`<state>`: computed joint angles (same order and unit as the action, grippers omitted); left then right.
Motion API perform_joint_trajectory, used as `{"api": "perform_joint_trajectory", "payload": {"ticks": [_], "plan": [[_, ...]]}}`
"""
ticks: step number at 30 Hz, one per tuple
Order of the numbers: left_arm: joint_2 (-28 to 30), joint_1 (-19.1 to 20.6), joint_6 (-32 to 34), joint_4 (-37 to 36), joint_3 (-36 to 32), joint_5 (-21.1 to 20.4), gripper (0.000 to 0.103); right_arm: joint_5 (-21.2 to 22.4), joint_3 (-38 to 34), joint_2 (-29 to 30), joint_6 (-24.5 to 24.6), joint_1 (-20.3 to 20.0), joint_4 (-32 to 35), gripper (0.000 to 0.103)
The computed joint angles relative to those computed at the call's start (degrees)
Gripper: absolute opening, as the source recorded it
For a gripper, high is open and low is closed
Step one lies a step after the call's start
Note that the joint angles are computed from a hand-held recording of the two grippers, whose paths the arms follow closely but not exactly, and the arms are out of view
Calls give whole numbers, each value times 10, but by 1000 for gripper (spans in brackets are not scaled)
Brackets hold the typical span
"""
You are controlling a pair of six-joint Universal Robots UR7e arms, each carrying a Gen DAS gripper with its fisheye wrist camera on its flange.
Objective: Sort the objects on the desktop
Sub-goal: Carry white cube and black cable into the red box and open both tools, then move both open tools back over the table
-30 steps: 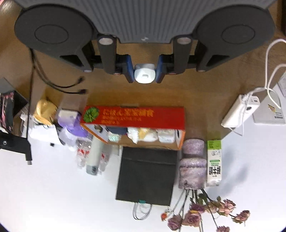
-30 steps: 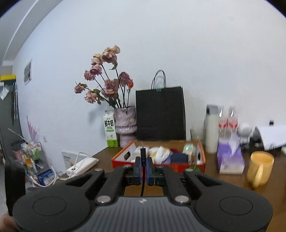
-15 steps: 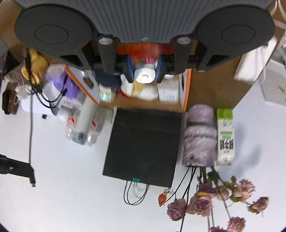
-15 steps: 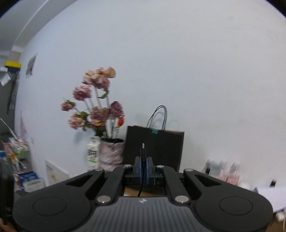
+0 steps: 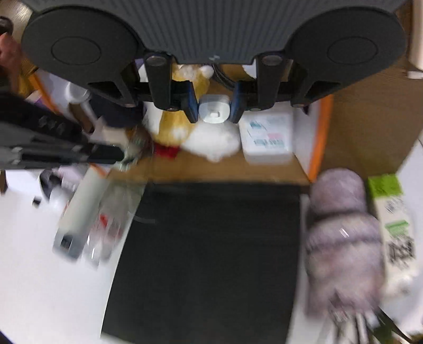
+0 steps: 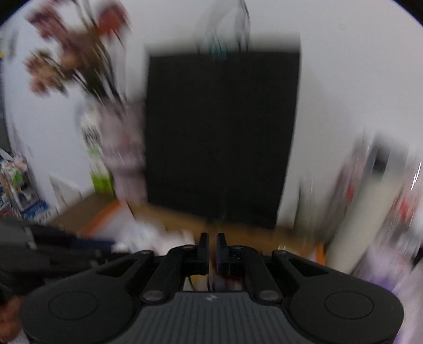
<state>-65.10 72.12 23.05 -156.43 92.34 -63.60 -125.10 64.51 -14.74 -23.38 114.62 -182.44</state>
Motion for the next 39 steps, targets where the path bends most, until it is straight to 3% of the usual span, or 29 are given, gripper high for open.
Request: {"api": "perform_joint_trajectory", "payload": {"ticks": [3,4,5,7,9,11,12,14,16,20,23,26,31,36,39], "plan": [[20,8,6,1,-16,1,28,-18,-2,5,45,-19,35,10],[25,10,10,-4,-21,1,38,-16,4,4,42,-22,23,15],[28,11,8,-2,-27,2,54,-12,19,-3,43,-23,11,32],[23,13,-4,3,-34,-9,58,-20,29,-11,56,-20,9,60],[13,10,-20,5,-31,-8,62,-19,47,-20,40,-14,-23,60],[-8,-1,-40,-10,-6,20,69,-23,59,-27,30,-4,-38,61],[-23,-7,-41,-30,16,31,69,-28,66,-31,28,0,-47,62],[-65,-17,-32,-74,76,33,85,-30,88,-43,19,10,-65,72],[-106,-27,-26,-114,139,37,92,-32,124,-56,13,18,-95,76],[-161,-50,-18,-131,223,94,95,-50,209,-79,37,36,-155,79],[-205,-58,-31,-136,279,111,100,-59,279,-89,53,51,-213,79],[-252,-65,-63,-118,325,115,103,-80,329,-85,54,71,-273,83],[-316,-90,-38,-121,396,128,103,-104,391,-80,80,101,-322,83],[-404,-99,-75,-56,446,105,103,-140,444,-72,134,133,-365,88],[-460,-108,-80,-31,485,117,103,-151,482,-69,181,148,-388,88]]}}
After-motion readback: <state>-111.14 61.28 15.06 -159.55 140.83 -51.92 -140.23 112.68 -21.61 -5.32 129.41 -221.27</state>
